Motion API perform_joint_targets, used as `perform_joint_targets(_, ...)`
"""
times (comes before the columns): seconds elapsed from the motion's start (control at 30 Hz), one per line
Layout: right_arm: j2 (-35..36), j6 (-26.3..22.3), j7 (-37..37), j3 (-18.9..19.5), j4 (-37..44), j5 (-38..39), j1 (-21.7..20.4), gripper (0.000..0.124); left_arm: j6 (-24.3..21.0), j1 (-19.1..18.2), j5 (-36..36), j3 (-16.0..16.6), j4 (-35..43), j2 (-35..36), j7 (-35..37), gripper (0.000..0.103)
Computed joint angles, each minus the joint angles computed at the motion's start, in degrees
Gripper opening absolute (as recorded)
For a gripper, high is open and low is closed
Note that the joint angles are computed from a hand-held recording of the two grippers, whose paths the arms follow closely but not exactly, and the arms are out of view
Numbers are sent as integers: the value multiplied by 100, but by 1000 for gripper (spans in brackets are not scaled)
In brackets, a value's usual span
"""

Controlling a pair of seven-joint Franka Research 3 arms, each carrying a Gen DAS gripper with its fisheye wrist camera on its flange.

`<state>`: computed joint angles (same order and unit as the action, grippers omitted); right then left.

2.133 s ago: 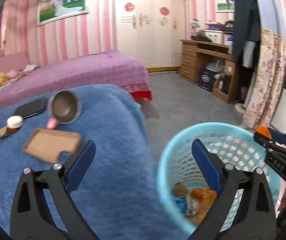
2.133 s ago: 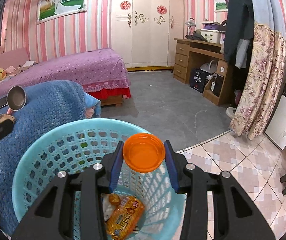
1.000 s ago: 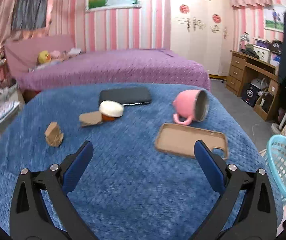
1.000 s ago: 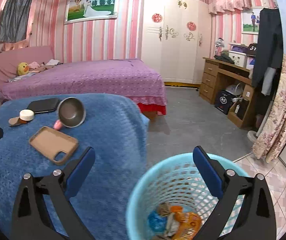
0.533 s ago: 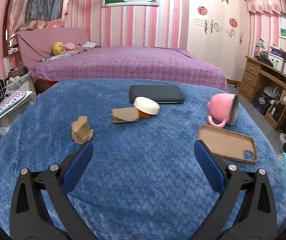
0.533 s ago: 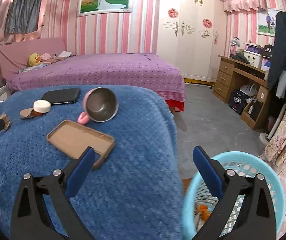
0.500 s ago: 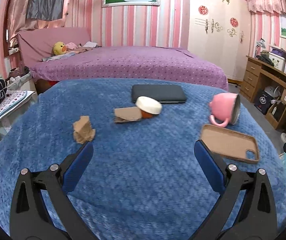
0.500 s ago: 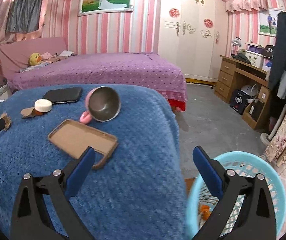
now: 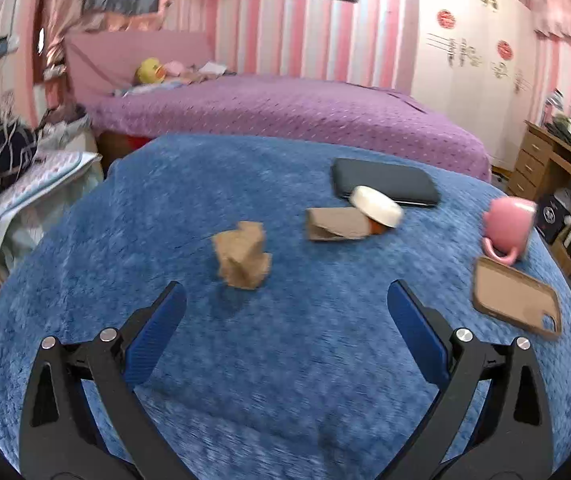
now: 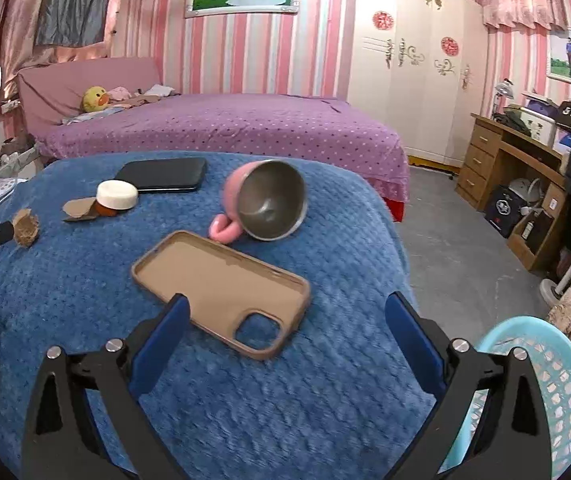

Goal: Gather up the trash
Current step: 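Move both open grippers back over the bed toward the remaining trash, then grasp the crumpled brown paper scrap with the left gripper and lift it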

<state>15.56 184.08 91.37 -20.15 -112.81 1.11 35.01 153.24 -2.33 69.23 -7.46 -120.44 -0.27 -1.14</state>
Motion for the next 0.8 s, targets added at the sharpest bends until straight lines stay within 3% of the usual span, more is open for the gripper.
perform_joint_targets(0.17, 202, -192, -163, 466, 360, 46, -345, 96, 261, 216, -519, 182, 58, 116, 448, 97)
perform_joint_targets(0.4, 595, -534, -50, 590, 1008, -169, -405, 96, 282, 326, -1194, 335, 450, 573, 972, 97)
perform_joint_targets(0.47, 697, -620, -40, 717, 1199, -202, -486, 96, 182, 302, -1489, 351, 662, 766, 1277, 92)
perform_joint_targets(0.57, 897, -754, -26, 874, 1533, -251, -562, 96, 185, 298, -2136, 326, 853, 984, 2051, 63)
perform_joint_targets(0.63, 1038, -886, -92, 1113, 1778, -188, -709, 96, 278, 297, -2508, 335, 848, 1026, 2427, 38)
perform_joint_targets(0.7, 1198, -1036, -213, 1424, 2048, -60, -883, 96, 444, 265, -2603, 404, 750, 967, 2520, 35)
perform_joint_targets(0.8, 1514, -1319, -392, 1700, 2569, 21, -927, 96, 312, 139, -2136, 541, 656, 811, 2197, 35)
